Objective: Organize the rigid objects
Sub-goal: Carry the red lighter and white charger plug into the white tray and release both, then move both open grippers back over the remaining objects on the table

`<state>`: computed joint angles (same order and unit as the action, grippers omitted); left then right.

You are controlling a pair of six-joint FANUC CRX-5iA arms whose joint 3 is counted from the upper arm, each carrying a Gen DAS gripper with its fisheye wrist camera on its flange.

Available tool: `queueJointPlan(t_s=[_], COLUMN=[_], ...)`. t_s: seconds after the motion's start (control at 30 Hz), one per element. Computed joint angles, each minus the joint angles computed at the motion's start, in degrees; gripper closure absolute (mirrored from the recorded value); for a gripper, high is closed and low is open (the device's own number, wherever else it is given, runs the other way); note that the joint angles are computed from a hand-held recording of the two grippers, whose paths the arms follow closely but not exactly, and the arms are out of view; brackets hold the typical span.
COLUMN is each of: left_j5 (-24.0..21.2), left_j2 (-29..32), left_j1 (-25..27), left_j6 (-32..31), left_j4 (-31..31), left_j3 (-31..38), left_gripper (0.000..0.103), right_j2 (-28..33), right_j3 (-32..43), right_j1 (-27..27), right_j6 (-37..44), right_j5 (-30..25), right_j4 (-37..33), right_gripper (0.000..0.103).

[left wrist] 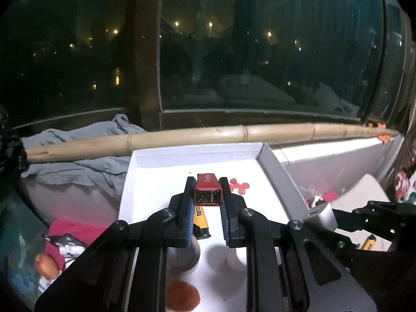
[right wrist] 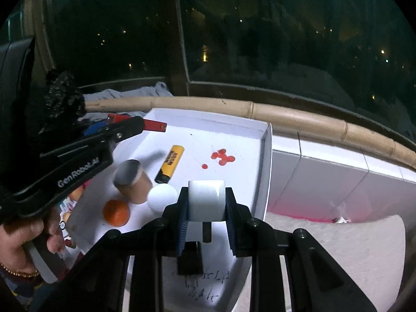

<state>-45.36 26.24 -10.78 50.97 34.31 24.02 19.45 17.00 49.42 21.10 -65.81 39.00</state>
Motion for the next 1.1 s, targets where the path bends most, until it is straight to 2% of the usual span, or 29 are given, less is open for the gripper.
queueJointPlan(t_s=[0.27, 0.37, 0.47, 0.5, 0.53, 0.57, 0.6, 0.67, 0.7, 0.97, 1.1], left_j5=[-4.85, -5.32, -3.84, -3.29, -2.93, -3.11, -3.58, -1.04, 0.45, 3.62, 4.41], left_j2=[4.92, 5.49, 4.69, 4.42, 4.24, 4.15, 4.18, 2.77, 1.94, -1.79, -3.97], left_j1=[-0.83, -0.87, -0.97, -1.04, -1.03, -0.99, -0.99, -1.23, -1.36, -1.33, -1.06], left_j6=[5.16, 6.61, 8.14, 8.65, 8.9, 9.27, 9.98, 11.37, 11.82, 14.74, 13.98], left_j4=[-5.18, -6.83, -8.78, -9.49, -9.79, -10.1, -10.81, -12.83, -13.75, -16.08, -14.59], left_j3=[6.96, 7.93, 7.33, 7.18, 7.09, 7.28, 7.8, 6.39, 5.43, 1.97, -0.73], left_gripper=[0.086, 0.086, 0.086, 0.084, 0.081, 0.067, 0.036, 0.006, 0.001, 0.001, 0.001], right_j2=[2.31, 2.45, 1.96, 1.94, 1.86, 1.65, 1.4, 0.65, 0.17, -1.73, -2.93], right_j3=[2.14, 1.93, 0.47, 0.04, -0.34, -0.86, -1.33, -2.72, -3.55, -6.08, -7.42], right_j1=[-1.22, -1.56, -1.76, -1.66, -1.58, -1.52, -1.44, -1.14, -0.82, 0.91, 1.65], right_j6=[0.39, 0.07, 0.0, -0.34, -0.77, -1.39, -1.93, -3.57, -4.69, -7.23, -8.12], right_j5=[-1.03, -0.47, 1.87, 2.04, 2.23, 2.55, 2.83, 3.54, 3.7, 4.24, 4.57], right_j4=[-2.8, -3.51, -3.38, -2.71, -2.24, -1.74, -1.26, 0.25, 1.44, 5.04, 5.93], right_gripper=[0.078, 0.078, 0.077, 0.072, 0.065, 0.047, 0.027, 0.021, 0.021, 0.018, 0.017])
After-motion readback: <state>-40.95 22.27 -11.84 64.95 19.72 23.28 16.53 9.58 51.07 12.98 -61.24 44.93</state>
